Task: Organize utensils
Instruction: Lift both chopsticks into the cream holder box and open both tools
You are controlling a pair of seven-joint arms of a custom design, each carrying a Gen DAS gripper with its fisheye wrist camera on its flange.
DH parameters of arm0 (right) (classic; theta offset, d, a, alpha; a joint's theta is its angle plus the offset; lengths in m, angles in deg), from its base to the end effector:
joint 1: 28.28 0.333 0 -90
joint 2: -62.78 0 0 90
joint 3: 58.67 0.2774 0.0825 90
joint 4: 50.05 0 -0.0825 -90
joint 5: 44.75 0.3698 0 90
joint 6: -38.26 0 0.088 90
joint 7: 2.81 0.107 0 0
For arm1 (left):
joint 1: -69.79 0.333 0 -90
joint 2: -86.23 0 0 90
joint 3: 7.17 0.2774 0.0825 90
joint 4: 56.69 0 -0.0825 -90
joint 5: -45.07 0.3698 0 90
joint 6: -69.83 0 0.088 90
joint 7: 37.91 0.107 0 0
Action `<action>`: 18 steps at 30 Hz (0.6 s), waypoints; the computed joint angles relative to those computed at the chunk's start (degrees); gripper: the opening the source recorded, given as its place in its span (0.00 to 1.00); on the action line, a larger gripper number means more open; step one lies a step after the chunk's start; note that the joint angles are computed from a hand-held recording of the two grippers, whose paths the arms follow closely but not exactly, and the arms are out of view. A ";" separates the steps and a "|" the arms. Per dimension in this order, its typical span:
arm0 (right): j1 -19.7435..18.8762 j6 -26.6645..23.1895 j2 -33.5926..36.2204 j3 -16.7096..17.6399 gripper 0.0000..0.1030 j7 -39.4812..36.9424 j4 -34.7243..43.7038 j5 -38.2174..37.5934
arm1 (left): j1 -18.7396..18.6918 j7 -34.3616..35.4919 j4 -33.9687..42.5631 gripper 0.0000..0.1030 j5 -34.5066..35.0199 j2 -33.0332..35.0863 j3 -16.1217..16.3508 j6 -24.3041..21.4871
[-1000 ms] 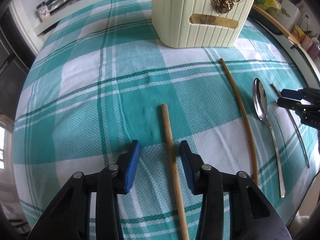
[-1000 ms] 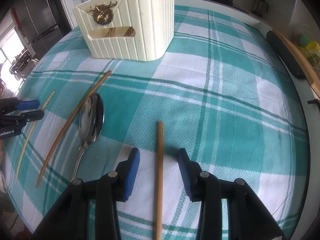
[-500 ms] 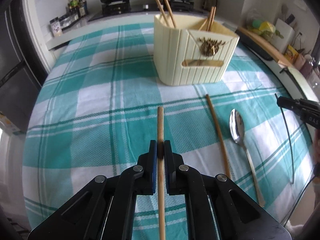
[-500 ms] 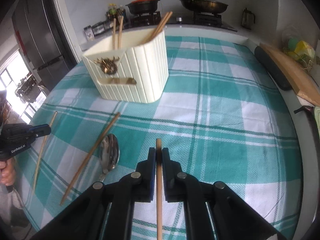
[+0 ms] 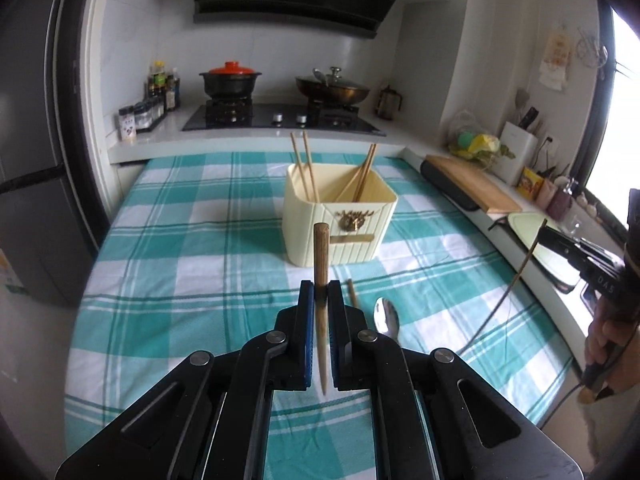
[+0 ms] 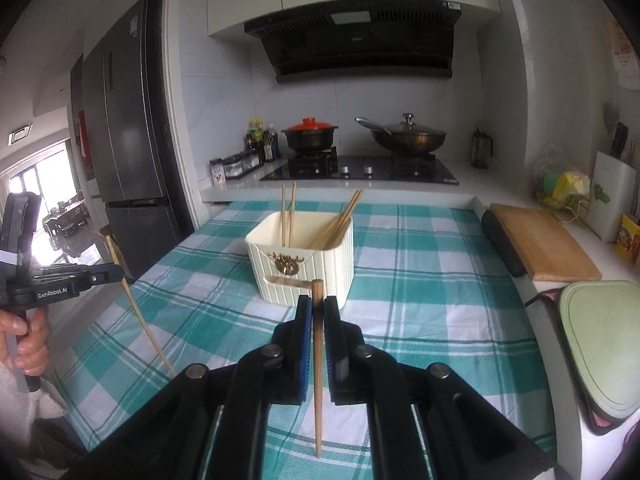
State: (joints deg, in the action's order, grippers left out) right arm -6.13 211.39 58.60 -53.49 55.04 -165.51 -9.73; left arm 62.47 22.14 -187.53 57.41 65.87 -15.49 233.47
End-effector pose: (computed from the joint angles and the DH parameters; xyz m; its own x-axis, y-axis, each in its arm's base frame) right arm 0.5232 0.2239 0.5730 0.4931 -0.8675 -0.0661 -0.4232 -0.1727 -0.8894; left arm 0.4716 -0.1520 0.5722 -0.0267 -0.9856 0.1669 -0.6043 -0.1171 -0.7881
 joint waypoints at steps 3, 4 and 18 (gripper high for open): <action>0.84 2.33 -0.07 0.07 0.06 -1.71 0.43 1.75 | 0.46 -0.78 -0.12 0.05 0.86 -0.54 -0.57 1.48; 1.03 2.83 -0.04 0.07 0.06 -2.04 0.78 2.12 | 0.57 -1.12 -0.06 0.04 1.08 -0.66 -0.70 1.72; 0.30 3.37 2.59 0.91 0.06 1.39 7.54 -4.15 | 0.75 -1.17 1.89 0.04 1.46 -1.74 0.03 1.67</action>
State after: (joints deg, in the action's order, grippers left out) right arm -5.83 214.75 61.19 -52.58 56.44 -157.97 -13.88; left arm 63.22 20.97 -185.64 58.86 64.13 -15.46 235.14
